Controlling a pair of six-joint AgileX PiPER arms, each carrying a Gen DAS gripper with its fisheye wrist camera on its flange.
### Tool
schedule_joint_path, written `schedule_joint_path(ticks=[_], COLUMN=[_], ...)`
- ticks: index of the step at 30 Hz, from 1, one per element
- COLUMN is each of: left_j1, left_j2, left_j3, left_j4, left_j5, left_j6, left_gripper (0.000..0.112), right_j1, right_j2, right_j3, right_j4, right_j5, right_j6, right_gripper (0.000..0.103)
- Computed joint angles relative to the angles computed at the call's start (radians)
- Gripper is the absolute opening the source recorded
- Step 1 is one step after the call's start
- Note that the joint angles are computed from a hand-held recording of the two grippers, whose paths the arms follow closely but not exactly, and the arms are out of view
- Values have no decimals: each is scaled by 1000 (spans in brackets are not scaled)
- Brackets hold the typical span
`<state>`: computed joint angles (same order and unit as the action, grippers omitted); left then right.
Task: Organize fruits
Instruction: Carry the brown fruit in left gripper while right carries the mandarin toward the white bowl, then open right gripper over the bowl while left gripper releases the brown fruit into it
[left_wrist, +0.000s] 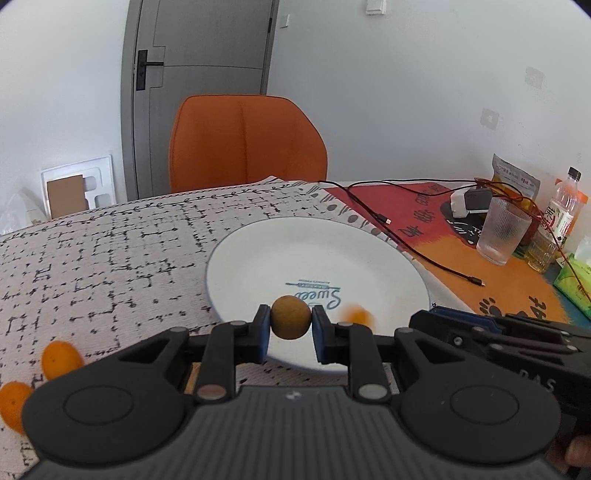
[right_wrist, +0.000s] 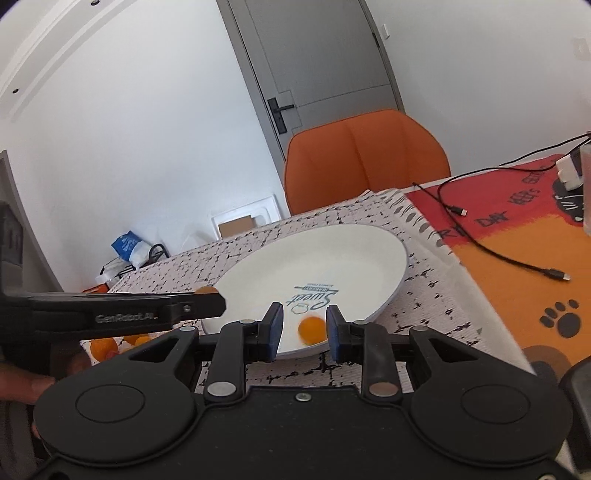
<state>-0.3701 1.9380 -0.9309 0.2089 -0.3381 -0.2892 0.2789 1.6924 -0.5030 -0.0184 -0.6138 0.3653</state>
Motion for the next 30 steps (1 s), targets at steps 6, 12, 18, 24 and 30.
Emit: schedule_joint_path(ticks=[6, 12, 18, 24, 30], left_j1=[-7, -8, 8, 19, 4], left_j2=[4, -28, -89, -151, -210], left_j3=[-28, -3, 70, 142, 209], left_j4=[63, -38, -156, -400, -573], left_j5=[12, 33, 15, -10, -63], left_j6=[-53, 23, 120, 317, 485], left_gripper=[27, 38, 62, 73, 75], right_j1=[-12, -9, 43, 89, 141], right_j2=[-19, -34, -41, -56, -70], right_j3=[21, 36, 38, 28, 16], right_j4=[3, 42, 163, 292, 422], right_j5=[5, 2, -16, -9, 6], right_j6=[2, 10, -65, -148, -256], right_gripper=[30, 40, 84, 103, 103])
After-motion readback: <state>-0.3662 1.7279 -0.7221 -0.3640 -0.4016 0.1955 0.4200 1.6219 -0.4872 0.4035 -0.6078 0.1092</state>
